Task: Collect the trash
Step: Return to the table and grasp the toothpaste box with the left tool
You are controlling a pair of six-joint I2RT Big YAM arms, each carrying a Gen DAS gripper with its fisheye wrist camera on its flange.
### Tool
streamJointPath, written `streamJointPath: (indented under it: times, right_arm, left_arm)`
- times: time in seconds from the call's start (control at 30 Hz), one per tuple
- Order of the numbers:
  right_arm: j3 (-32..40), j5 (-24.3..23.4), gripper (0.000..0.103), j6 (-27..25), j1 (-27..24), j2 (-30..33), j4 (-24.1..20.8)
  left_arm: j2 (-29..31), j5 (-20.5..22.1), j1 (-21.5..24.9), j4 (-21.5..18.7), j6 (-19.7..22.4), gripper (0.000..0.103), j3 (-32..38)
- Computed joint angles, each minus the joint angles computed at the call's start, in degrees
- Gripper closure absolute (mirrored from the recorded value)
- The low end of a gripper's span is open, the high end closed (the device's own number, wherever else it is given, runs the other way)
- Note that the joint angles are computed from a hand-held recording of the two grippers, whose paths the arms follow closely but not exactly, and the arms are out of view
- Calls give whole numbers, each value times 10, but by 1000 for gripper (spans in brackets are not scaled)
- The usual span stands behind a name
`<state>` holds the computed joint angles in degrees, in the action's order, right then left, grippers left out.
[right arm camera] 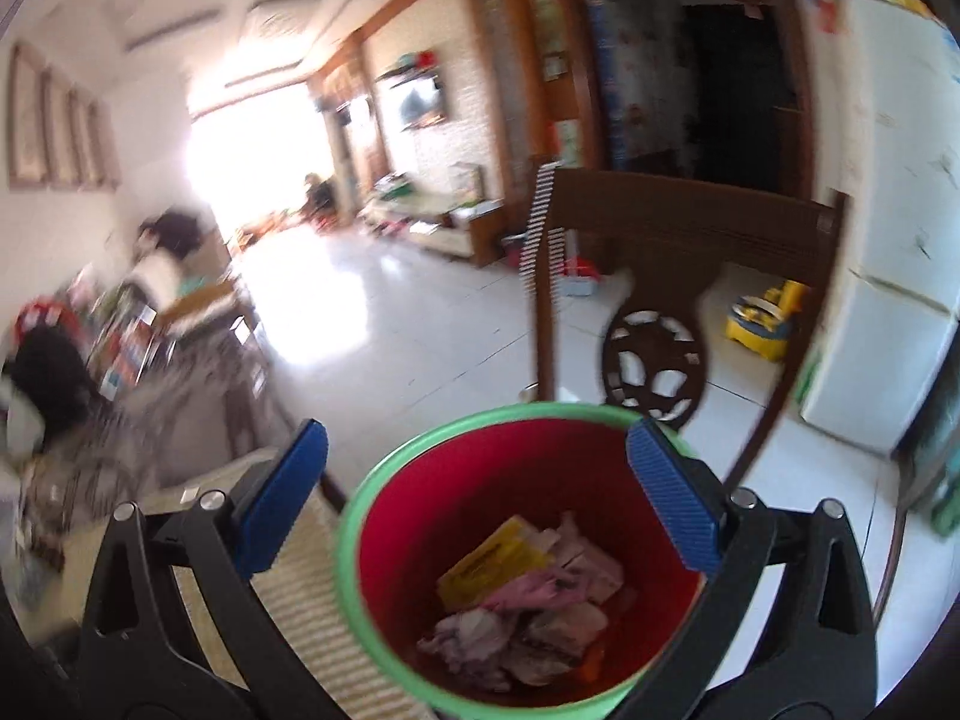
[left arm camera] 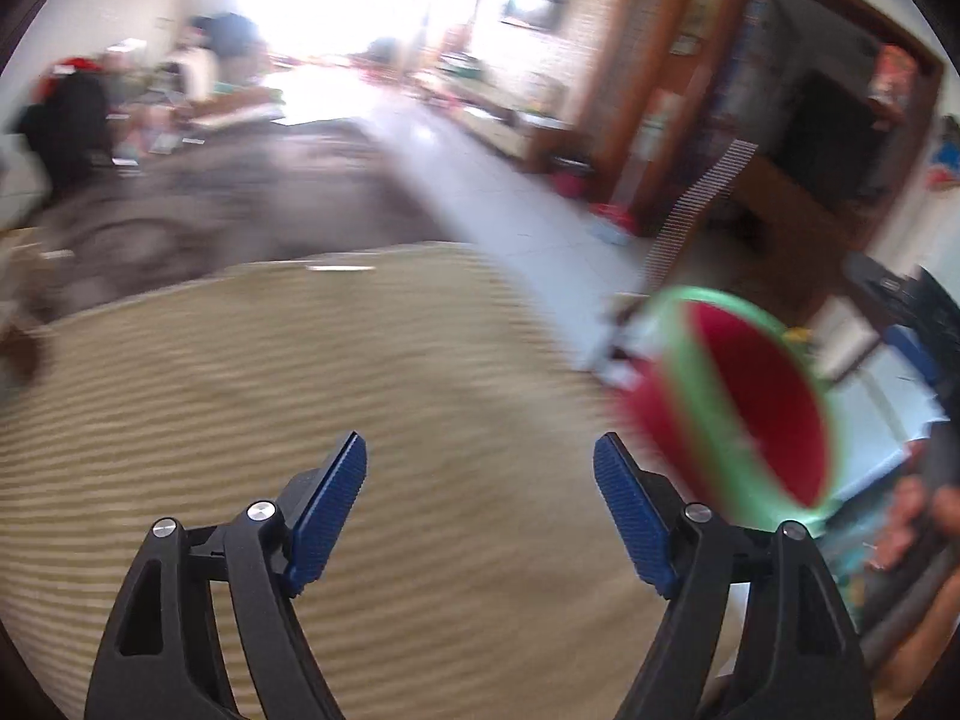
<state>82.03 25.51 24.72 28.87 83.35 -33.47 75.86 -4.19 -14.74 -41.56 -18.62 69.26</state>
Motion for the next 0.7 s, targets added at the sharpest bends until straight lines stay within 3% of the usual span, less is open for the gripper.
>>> streamJointPath:
  times: [0.07,0.2,0.27,0.37,0.4,0.57,0.7]
  right_arm:
    - [18,-17,4,-26,21,17,-4]
    - [52,-41,4,-39,54,43,-15]
    - [71,-53,4,-37,66,59,-25]
    - [105,-65,4,-41,85,87,-41]
    - [118,-63,4,-48,93,97,-46]
    - [175,-64,4,-71,124,146,-74]
    - [211,-70,4,-79,137,179,-93]
  left_arm:
    - [-24,-24,45,-7,18,24,-24]
    - [-58,-48,189,-29,75,20,-52]
    - [-59,-68,253,-25,124,17,-51]
    - [-39,-106,313,-15,205,16,-31]
    - [-25,-105,340,-13,249,16,-18]
    - [63,-69,402,-80,362,13,73]
    - [125,-65,406,-119,391,13,122]
